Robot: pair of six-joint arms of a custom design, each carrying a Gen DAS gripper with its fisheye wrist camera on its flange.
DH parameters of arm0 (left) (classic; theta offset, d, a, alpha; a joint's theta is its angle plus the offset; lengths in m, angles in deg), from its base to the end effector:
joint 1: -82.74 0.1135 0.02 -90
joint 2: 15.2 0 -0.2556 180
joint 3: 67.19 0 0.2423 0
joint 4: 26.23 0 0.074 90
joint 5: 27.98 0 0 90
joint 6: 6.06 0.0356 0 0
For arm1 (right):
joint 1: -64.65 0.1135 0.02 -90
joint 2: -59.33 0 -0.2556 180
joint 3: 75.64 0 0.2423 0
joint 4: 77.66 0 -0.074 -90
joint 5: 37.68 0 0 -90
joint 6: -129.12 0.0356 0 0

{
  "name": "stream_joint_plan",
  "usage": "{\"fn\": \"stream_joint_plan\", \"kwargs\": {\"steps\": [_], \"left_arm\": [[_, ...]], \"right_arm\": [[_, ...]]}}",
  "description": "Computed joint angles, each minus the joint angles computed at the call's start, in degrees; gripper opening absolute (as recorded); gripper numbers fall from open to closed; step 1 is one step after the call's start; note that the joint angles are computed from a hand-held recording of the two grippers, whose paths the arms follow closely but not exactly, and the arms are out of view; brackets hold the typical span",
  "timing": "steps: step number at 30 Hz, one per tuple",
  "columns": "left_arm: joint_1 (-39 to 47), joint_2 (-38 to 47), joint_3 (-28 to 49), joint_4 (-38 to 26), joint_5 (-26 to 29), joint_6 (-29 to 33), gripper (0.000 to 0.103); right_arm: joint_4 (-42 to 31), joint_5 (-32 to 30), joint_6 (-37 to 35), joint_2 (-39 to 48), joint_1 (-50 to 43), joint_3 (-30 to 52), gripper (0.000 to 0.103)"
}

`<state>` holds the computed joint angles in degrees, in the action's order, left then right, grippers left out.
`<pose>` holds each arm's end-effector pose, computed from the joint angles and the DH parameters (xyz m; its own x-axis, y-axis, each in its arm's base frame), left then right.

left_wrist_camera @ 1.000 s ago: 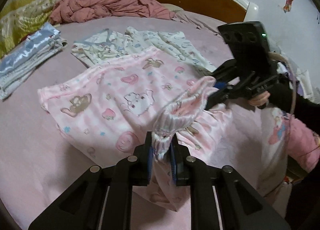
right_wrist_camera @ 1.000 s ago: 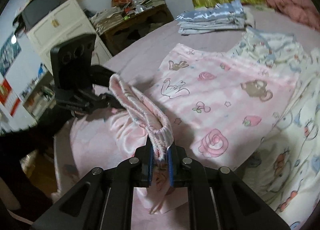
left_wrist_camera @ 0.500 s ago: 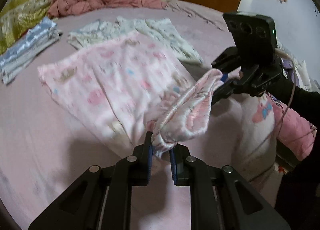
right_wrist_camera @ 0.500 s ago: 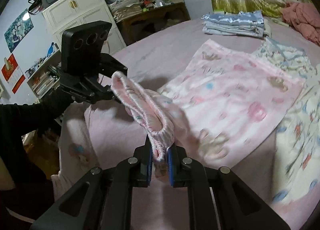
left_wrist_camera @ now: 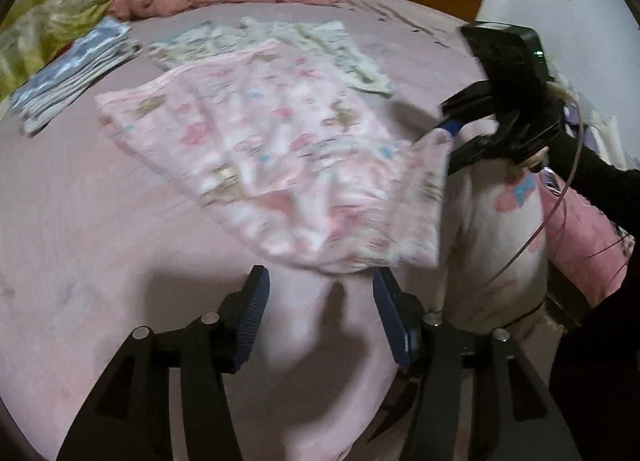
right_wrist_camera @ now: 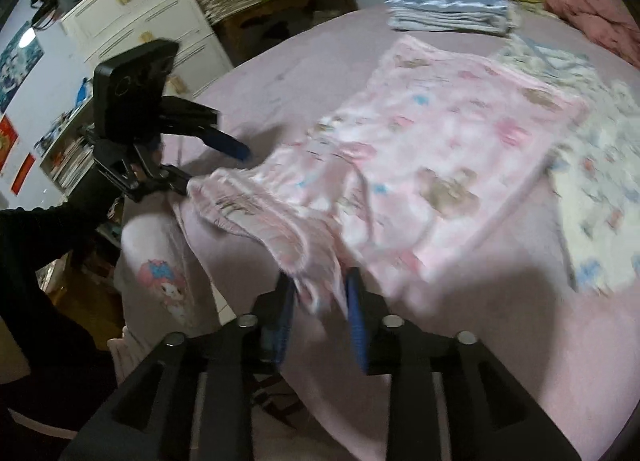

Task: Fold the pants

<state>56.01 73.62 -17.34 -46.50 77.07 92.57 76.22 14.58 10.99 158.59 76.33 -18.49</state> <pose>0.2268 -0.1245 0.1235 -0.6758 0.5026 -0.5391 0.6619 0.7357 -0.1439 0.2686 0.0778 0.1084 -0.6217 -0.5093 -0.5951 -0.7660 0.5538 0.3264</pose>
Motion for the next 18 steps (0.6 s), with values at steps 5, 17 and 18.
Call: {"fn": "stream_joint_plan", "kwargs": {"steps": [5,17,18], "left_arm": [[7.02,1.95,3.74,1.46,1.35,-2.96,0.053],[15.91,38.17,52.66,-6.45,-2.39,-13.49,0.053],[16.45,39.81,55.45,-7.62,-2.53,-13.77,0.053]], "right_arm": [[2.06,-3.63,3.40,-2.46,-8.23,0.06,0.056],[5.53,-9.55,34.18,27.16,-12.97,43.58,0.051],[3.87,-9.96,35.71,30.29,-13.00,48.03,0.051]]}}
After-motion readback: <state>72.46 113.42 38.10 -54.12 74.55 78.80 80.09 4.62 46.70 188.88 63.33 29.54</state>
